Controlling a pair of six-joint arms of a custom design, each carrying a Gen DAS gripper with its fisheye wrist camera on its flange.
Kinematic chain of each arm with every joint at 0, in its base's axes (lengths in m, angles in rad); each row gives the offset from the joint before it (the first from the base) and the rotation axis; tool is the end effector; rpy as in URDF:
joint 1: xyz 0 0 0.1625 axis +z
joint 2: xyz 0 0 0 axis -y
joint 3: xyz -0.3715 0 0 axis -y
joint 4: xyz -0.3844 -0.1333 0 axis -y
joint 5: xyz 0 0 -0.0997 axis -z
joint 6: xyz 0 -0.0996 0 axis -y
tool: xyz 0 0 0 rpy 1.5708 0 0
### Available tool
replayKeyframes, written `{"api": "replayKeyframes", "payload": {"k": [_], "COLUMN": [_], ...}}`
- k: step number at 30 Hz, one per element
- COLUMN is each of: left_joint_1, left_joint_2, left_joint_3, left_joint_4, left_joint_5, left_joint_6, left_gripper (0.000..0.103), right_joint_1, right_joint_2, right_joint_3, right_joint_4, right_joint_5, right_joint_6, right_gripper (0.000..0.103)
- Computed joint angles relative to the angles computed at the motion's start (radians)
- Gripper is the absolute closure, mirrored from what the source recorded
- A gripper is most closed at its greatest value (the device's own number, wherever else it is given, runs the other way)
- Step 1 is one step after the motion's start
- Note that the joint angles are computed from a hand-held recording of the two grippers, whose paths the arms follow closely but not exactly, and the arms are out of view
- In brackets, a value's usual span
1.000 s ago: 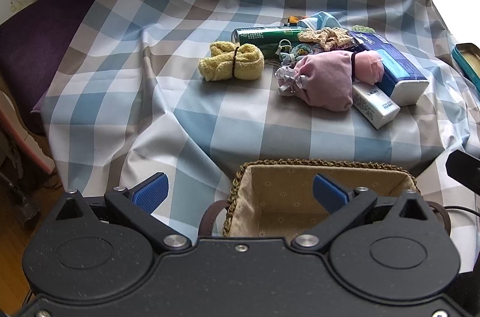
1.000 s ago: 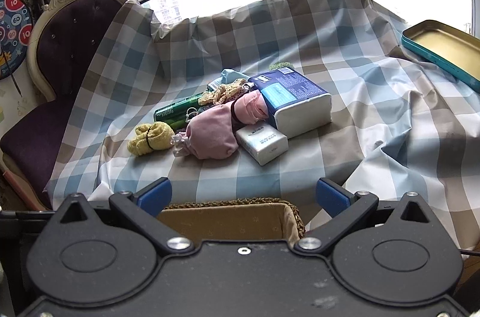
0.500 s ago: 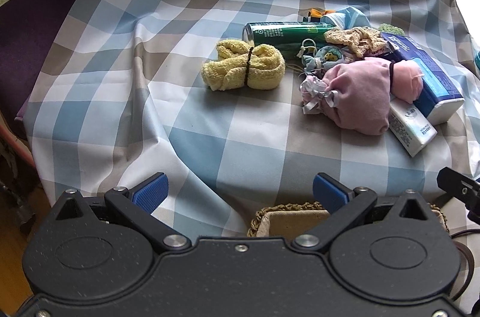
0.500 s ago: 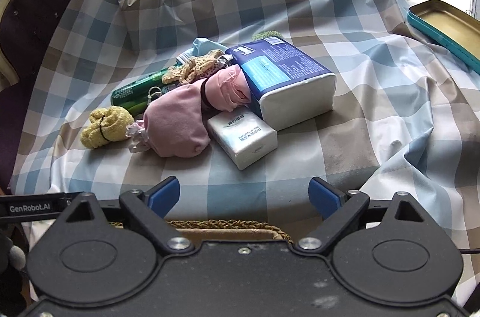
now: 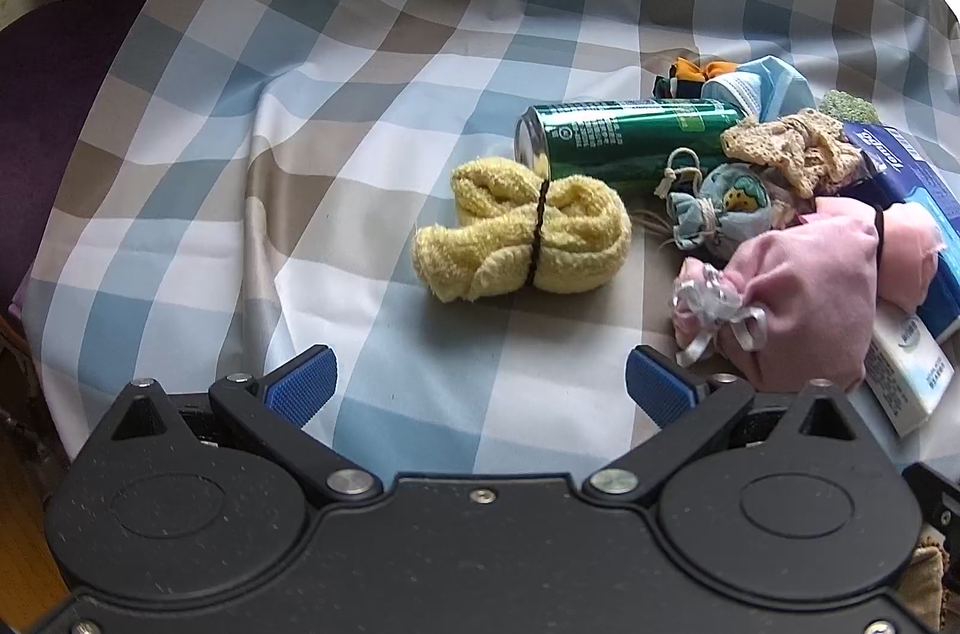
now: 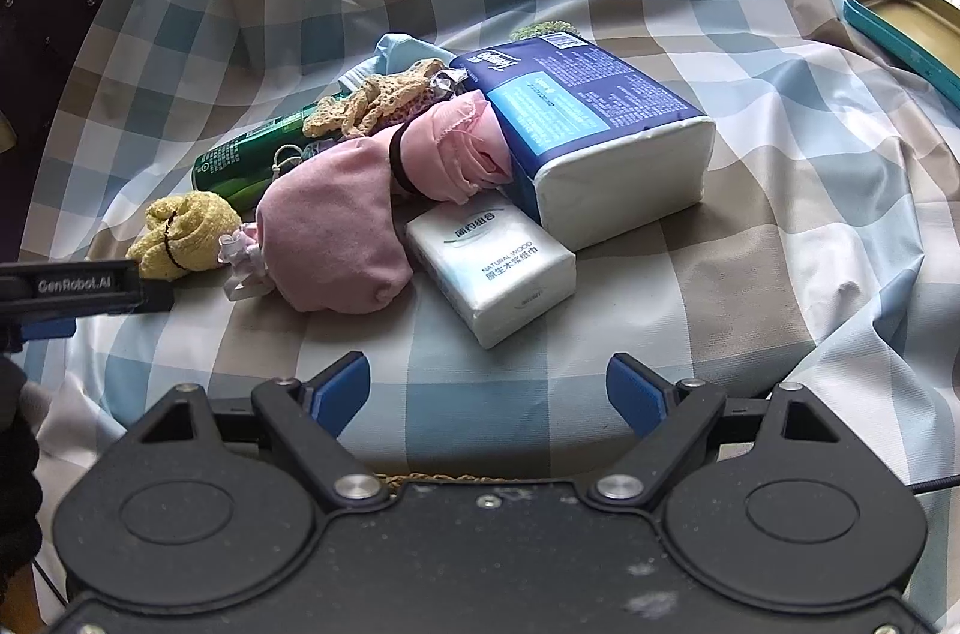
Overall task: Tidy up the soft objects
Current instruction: 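Grasp the yellow towel bundle with the left gripper while the right gripper grasps the pink pouch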
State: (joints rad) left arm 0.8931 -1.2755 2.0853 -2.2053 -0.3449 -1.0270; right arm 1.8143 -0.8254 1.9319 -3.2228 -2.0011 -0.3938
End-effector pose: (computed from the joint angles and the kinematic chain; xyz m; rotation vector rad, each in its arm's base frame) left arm -0.1150 -0.5050 0.1890 -0.2294 2.0229 -0.9584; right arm 0.2232 -0.5178 0.0661 0.6625 -2.5146 0.6814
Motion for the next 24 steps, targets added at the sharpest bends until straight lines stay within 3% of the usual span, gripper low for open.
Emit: {"api": "replayKeyframes", "payload": {"k": [8,16,21,24], "left_joint_1": [0.058,0.116,0.154,0.160], "left_joint_2": [0.116,0.177,0.193,0.210], "left_joint_3": [-0.050,-0.112,-0.114,-0.102], "left_joint_4": [-0.387,-0.420,-0.536,-0.670], "left_joint_5": [0.026,-0.005,-0.051,-0.058], "left_joint_6": [0.333,0.395,0.518,0.630], "left_gripper": [0.003,0.003,0.002,0.002], "right_joint_1": [0.010,0.028,0.038,0.048], "right_joint_2": [0.013,0.029,0.048,0.066], "right_joint_3": [0.003,-0.011,-0.031,-0.048], "right_joint_4": [-0.040,-0.038,-0.038,-0.041], "right_joint_5": [0.028,0.058,0.081,0.079], "right_joint_6": [-0.061,-0.102,-0.120,-0.132], "right_gripper": [0.017,0.015,0.013,0.012]}}
